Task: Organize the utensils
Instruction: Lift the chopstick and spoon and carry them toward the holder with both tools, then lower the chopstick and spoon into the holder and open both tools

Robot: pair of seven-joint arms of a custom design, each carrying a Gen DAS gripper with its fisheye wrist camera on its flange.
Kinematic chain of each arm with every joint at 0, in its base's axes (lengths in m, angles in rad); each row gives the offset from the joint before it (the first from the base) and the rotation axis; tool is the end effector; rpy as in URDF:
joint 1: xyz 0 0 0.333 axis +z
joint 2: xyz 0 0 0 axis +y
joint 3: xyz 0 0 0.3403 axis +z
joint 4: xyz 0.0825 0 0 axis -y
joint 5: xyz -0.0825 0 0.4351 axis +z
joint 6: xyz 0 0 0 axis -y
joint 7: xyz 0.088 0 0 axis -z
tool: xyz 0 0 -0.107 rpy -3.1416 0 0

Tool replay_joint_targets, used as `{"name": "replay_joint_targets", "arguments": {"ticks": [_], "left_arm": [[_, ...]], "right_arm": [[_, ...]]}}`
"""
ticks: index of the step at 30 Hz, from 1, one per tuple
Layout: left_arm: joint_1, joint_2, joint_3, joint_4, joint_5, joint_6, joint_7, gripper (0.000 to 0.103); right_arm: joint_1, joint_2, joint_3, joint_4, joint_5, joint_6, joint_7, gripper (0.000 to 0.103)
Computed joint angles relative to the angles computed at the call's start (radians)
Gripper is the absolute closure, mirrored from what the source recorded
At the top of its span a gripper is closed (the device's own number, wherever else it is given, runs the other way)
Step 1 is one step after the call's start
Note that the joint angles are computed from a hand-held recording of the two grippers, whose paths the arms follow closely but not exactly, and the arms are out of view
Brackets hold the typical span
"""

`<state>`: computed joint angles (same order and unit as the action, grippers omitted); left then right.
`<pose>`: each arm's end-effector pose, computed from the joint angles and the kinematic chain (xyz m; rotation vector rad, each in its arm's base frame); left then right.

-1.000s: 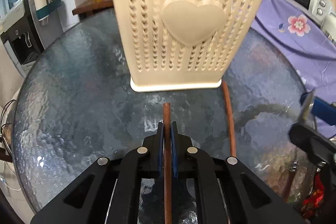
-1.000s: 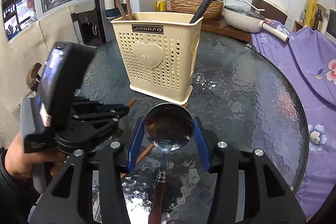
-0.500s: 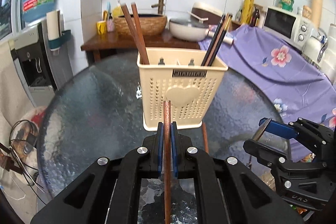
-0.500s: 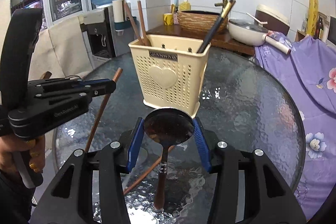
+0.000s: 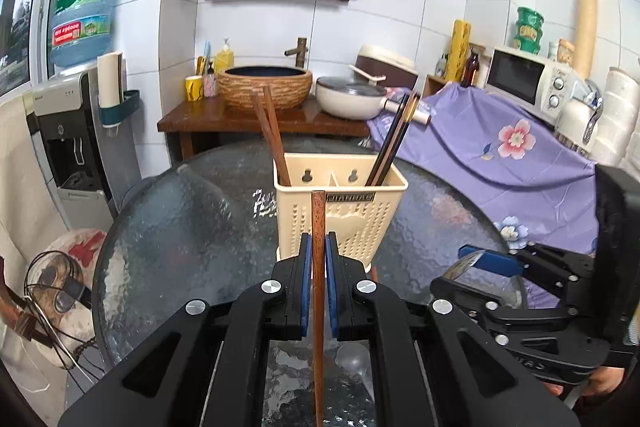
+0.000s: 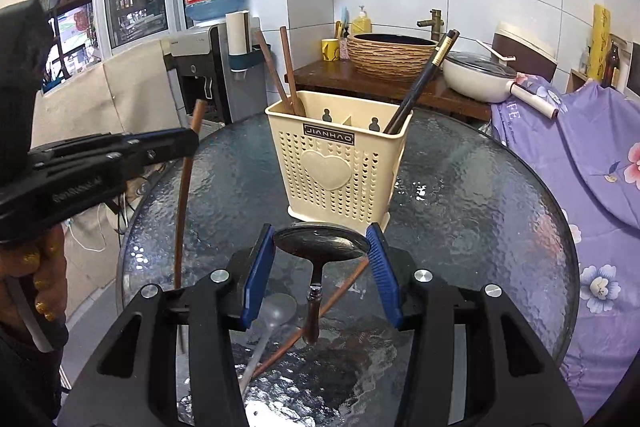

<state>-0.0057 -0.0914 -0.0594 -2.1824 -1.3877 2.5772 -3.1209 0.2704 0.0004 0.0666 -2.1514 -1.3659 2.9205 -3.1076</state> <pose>0.5903 -0.0222 0.4691 -1.1590 2.1683 -1.3141 0.5479 0.2567 0.4461 -1.6082 1.6369 -0.7746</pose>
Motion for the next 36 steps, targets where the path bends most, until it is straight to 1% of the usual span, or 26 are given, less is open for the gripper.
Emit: {"name": "replay_joint_targets", "arguments": {"ticks": [3, 6, 11, 16, 19, 24, 29, 31, 34, 36], "left_arm": [[0.009, -0.003, 0.011, 0.016, -0.002, -0.036, 0.000, 0.096], [0.013, -0.008, 0.013, 0.031, -0.002, -0.055, -0.002, 0.096], [0.012, -0.012, 0.013, 0.072, -0.001, -0.071, -0.008, 0.096], [0.007, -0.012, 0.012, 0.147, 0.007, -0.088, -0.030, 0.096], [-0.001, -0.003, 0.004, 0.197, 0.008, -0.060, -0.040, 0.096], [0.001, 0.044, -0.005, 0.303, 0.040, -0.070, -0.122, 0.096], [0.002, 0.088, -0.029, 0.372, 0.034, -0.039, -0.156, 0.096], [0.000, 0.115, -0.043, 0.395, 0.056, -0.021, -0.181, 0.096], [-0.002, 0.149, -0.066, 0.409, 0.049, 0.035, -0.163, 0.096], [0.000, 0.165, -0.078, 0.404, 0.040, 0.053, -0.145, 0.096]], "right_arm": [[-0.002, -0.001, -0.002, 0.011, 0.019, 0.004, -0.027, 0.056], [-0.004, -0.001, -0.003, 0.027, 0.041, 0.005, -0.058, 0.056], [-0.011, -0.010, -0.005, 0.060, 0.085, 0.003, -0.129, 0.056], [-0.026, -0.017, -0.008, 0.116, 0.146, 0.003, -0.212, 0.056], [-0.031, -0.008, -0.009, 0.168, 0.187, -0.010, -0.266, 0.056], [-0.032, 0.027, -0.021, 0.277, 0.208, -0.054, -0.307, 0.056], [-0.015, 0.082, -0.048, 0.374, 0.150, -0.089, -0.282, 0.056], [-0.004, 0.111, -0.062, 0.403, 0.125, -0.098, -0.260, 0.056], [0.012, 0.156, -0.084, 0.426, 0.106, -0.110, -0.235, 0.056], [0.023, 0.179, -0.097, 0.427, 0.099, -0.111, -0.221, 0.055]]}}
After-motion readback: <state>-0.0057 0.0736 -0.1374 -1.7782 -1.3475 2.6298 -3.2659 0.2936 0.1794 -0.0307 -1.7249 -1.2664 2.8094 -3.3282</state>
